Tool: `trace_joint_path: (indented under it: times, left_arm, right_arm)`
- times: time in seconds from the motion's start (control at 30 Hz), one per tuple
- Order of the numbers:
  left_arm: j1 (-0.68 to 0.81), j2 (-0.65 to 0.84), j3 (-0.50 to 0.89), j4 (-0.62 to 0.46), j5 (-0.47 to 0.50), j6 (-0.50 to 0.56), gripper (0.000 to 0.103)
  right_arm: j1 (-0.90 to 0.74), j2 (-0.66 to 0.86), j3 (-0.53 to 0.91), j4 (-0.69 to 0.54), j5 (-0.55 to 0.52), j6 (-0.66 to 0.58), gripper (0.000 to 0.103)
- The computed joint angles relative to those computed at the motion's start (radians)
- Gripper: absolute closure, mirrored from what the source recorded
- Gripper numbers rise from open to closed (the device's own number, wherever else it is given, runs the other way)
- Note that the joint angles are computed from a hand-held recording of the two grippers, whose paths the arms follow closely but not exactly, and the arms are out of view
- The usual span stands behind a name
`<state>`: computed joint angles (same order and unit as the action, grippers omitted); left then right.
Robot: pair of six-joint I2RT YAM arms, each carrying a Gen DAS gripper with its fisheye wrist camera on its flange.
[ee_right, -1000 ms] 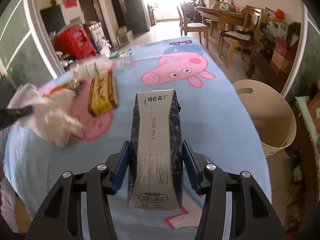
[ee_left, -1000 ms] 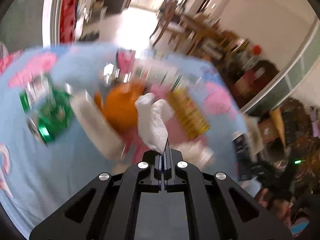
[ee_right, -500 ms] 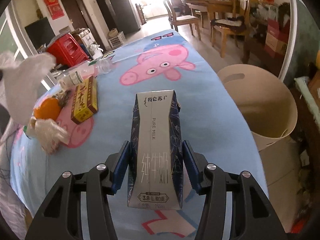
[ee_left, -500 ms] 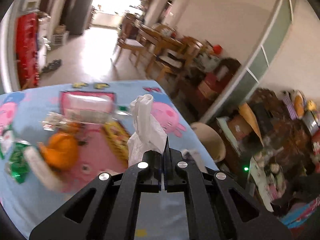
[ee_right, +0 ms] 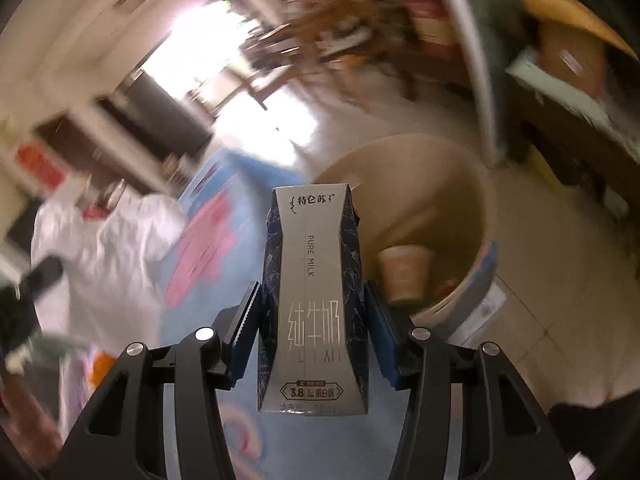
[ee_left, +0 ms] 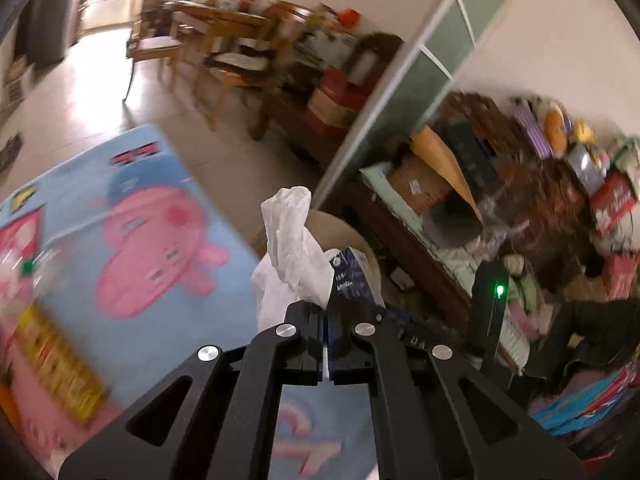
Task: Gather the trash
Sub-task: 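Carry the bag and carton over the bin and open both tools, then grasp the white tissue with the left tool while the right tool grasps the yellow spice box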
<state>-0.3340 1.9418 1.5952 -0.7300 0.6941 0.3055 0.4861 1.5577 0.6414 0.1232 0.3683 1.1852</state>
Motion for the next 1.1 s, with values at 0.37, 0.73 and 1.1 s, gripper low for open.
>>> trace_joint_path:
  times: [0.37, 0.73, 1.1]
  left_arm:
    - [-0.162, 0.188, 0.078, 0.167, -0.241, -0.168, 0.043]
    - [0.332, -0.23, -0.42, 0.104, 0.07, 0.224, 0.043]
    - [0.764, -0.191, -0.495, 0.146, -0.022, 0.418, 0.028]
  right_arm:
    - [-0.089, 0.074, 0.027, 0.011, 0.013, -0.05, 0.034]
    - [0.132, 0.155, 0.196, 0.004, 0.013, -0.142, 0.051]
    - [0.319, 0.694, 1.021, -0.39, -0.041, -0.452, 0.038]
